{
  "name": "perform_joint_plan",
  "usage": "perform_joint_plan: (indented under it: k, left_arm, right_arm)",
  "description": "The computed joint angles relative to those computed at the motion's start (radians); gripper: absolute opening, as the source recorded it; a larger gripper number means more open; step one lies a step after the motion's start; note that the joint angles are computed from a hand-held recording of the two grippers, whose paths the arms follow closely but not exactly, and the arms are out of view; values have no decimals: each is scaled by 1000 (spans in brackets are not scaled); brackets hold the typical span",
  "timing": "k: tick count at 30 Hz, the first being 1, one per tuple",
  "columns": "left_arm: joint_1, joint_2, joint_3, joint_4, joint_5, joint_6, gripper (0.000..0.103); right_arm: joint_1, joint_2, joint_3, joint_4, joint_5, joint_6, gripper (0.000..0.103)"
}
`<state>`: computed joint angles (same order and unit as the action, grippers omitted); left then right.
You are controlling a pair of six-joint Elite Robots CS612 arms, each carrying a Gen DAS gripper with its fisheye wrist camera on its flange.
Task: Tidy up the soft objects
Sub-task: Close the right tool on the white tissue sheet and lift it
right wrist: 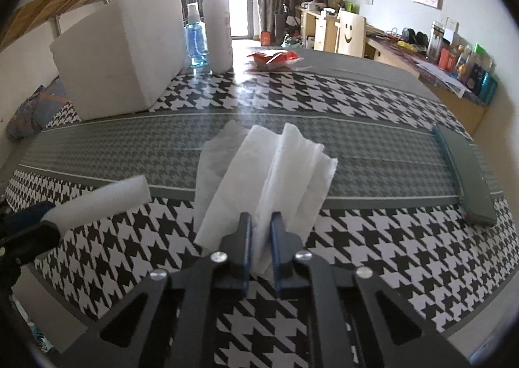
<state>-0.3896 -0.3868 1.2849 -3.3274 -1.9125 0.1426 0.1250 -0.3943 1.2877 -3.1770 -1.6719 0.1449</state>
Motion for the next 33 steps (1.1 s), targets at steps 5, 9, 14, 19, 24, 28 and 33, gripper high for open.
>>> perform_joint_plan:
  k: [5,9,14,19,24,28,33]
  left_arm:
    - [1,2,-6,-3,1,-2,17]
    - [2,0,-6,-15,2,-5,17]
    - [3,-2,-2,-37,10,-11,17]
    - [6,-6,5,-54,13,-17,17]
    - [8,-11,15,-74,15,-26,17]
    - [11,-15,19,-92,20,-31,17]
    - [12,-22,29,-117,25,-35,17]
  right_arm:
    - [-8,-6,21,-42,44,0,6]
    - [-5,-19,48,-96,49,-2,6]
    - [-2,-33,72,-143,50,-5,6]
    - [2,-43,90,-191,52,-19,6]
    - [6,-53,106,-228,42,-28,6]
    - [8,-60,115,-254,40,-28,6]
    - [6,-63,119,-275,48,-34,6]
